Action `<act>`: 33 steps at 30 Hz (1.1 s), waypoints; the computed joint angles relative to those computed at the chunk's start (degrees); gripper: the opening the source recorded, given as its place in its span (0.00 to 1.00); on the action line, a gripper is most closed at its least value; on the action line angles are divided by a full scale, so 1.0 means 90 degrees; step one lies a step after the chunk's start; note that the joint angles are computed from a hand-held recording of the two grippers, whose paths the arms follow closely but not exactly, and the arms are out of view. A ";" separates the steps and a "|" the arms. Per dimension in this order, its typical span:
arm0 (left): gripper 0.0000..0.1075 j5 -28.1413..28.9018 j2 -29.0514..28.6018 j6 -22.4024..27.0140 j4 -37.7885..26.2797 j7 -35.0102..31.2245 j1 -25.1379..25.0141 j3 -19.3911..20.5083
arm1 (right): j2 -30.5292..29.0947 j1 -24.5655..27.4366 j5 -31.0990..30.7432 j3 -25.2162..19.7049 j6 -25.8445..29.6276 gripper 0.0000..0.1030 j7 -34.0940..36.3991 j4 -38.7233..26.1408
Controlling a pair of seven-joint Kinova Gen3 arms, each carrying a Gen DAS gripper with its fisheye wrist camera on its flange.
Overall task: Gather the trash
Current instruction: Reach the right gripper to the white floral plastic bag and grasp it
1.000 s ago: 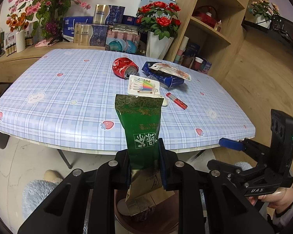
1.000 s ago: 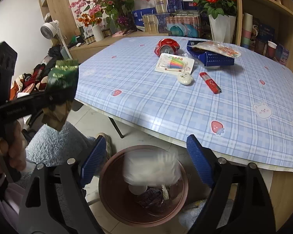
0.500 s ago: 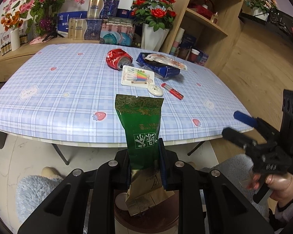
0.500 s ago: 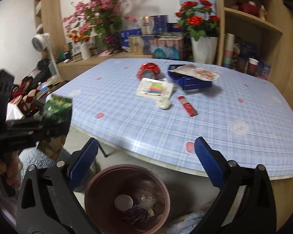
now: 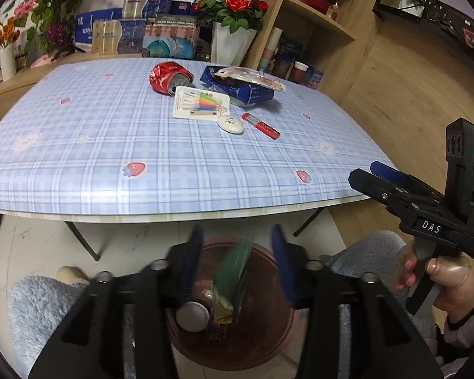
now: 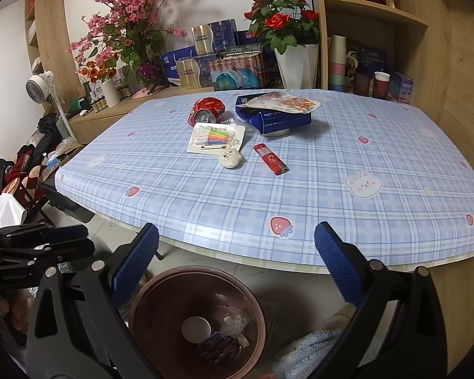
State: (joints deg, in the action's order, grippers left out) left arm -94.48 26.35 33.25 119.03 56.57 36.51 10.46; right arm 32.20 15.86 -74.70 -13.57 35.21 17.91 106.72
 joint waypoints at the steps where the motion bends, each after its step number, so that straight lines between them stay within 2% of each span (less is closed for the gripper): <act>1: 0.49 0.0113 0.0020 0.0096 -0.0026 -0.0092 0.0038 -0.0001 | 0.0004 -0.0012 0.0000 0.0006 -0.0021 0.94 -0.0003 0.0007; 3: 0.59 0.0346 0.0059 0.0297 -0.0070 -0.0213 0.0152 -0.0056 | 0.0018 -0.0024 0.0003 0.0008 -0.0052 0.94 -0.0002 0.0010; 6: 0.65 0.0556 0.0099 0.0553 -0.0079 -0.0200 0.0319 -0.0172 | 0.0052 -0.0043 0.0049 0.0006 -0.0093 0.94 -0.0050 -0.0006; 12: 0.72 0.0379 0.0091 0.0757 0.0069 0.0349 0.0403 -0.0263 | 0.0113 -0.0024 0.0177 -0.0041 -0.0163 0.94 -0.0171 -0.0043; 25: 0.73 0.0449 0.0084 0.0985 0.0098 0.0336 0.0243 -0.0264 | 0.0324 0.0010 0.0618 -0.0280 -0.0514 0.94 -0.0658 -0.0229; 33: 0.73 0.0365 0.0048 0.0857 0.0063 0.0032 -0.0082 -0.0354 | 0.0544 -0.0188 0.1559 -0.0504 -0.0809 0.94 -0.1367 -0.0903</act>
State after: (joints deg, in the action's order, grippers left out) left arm -91.20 26.79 40.97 119.59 56.86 35.78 7.27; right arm 37.09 14.17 -60.68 -18.11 27.93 5.61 98.59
